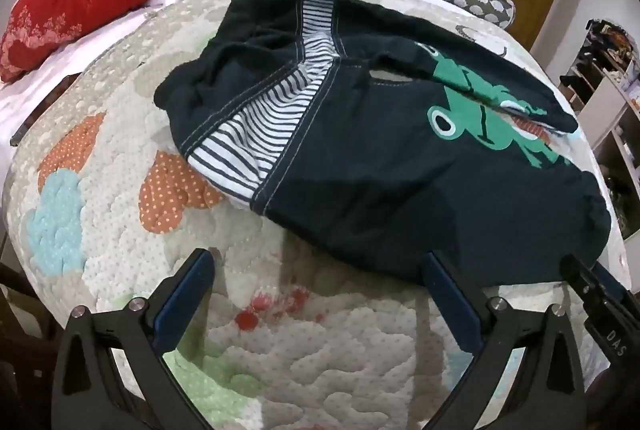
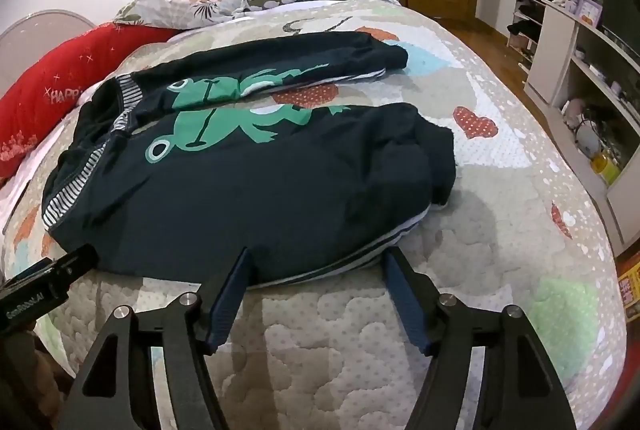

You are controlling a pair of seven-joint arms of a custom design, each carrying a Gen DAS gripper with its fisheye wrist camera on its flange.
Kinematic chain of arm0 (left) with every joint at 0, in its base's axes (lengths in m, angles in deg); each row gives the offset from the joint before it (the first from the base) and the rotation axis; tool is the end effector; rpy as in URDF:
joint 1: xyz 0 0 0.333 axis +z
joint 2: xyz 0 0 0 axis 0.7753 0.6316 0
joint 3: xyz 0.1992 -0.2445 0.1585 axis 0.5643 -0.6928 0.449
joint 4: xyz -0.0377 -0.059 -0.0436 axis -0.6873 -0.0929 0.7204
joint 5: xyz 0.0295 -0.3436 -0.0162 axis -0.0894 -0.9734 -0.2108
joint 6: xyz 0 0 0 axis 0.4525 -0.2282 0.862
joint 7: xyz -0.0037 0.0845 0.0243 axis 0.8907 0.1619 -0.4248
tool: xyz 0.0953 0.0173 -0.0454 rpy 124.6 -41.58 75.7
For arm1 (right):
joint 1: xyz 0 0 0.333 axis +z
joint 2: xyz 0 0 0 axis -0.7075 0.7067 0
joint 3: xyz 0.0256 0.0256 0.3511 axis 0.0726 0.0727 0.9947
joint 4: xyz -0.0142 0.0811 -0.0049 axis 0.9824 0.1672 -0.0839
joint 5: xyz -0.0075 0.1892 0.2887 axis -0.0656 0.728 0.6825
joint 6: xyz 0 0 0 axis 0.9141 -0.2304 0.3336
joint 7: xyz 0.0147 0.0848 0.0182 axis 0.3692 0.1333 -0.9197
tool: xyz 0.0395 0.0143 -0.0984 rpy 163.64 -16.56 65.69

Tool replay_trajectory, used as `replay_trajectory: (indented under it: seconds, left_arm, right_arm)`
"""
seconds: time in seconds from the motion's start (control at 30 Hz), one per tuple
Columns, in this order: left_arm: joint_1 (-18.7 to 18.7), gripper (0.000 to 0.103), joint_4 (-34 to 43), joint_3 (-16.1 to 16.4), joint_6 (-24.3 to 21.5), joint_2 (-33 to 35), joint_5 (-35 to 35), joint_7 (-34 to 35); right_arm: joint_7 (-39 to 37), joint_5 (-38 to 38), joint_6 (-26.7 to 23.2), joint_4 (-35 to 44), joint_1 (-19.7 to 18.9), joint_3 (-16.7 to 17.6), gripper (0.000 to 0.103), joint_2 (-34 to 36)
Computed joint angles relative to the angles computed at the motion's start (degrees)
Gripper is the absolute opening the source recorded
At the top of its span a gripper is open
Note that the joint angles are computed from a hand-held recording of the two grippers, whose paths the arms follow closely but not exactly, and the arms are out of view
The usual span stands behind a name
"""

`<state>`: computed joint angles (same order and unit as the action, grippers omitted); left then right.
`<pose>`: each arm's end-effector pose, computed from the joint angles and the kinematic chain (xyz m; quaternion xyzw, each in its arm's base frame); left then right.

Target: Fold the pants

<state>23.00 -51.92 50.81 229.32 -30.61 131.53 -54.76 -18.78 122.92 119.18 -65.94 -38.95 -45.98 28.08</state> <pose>0.5260 -0.3271 0.2655 -0.8467 0.4521 -0.1689 0.2241 0.6022 0.0673 0.2666 -0.7653 0.5547 -0.1479 0.2910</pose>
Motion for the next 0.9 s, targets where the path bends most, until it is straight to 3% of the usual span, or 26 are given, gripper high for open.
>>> replay_trajectory:
  seconds: [0.23, 0.47, 0.9]
  left_arm:
    - [0.5, 0.103, -0.2, 0.2, 1.6, 0.4, -0.7, 0.4]
    - [0.6, 0.103, -0.6, 0.7, 2.9, 0.7, -0.7, 0.5]
    - [-1.0, 0.103, 0.6, 0.9, -0.1, 1.7, 0.2, 0.8]
  right_arm:
    - [1.0, -0.7, -0.3, 0.1, -0.3, 0.2, 0.075, 0.2]
    - [-2.8, 2.9, -0.2, 0.7, 0.5, -0.5, 0.076, 0.6]
    - [-1.2, 1.7, -3.2, 0.0, 0.7, -1.9, 0.080, 0.2]
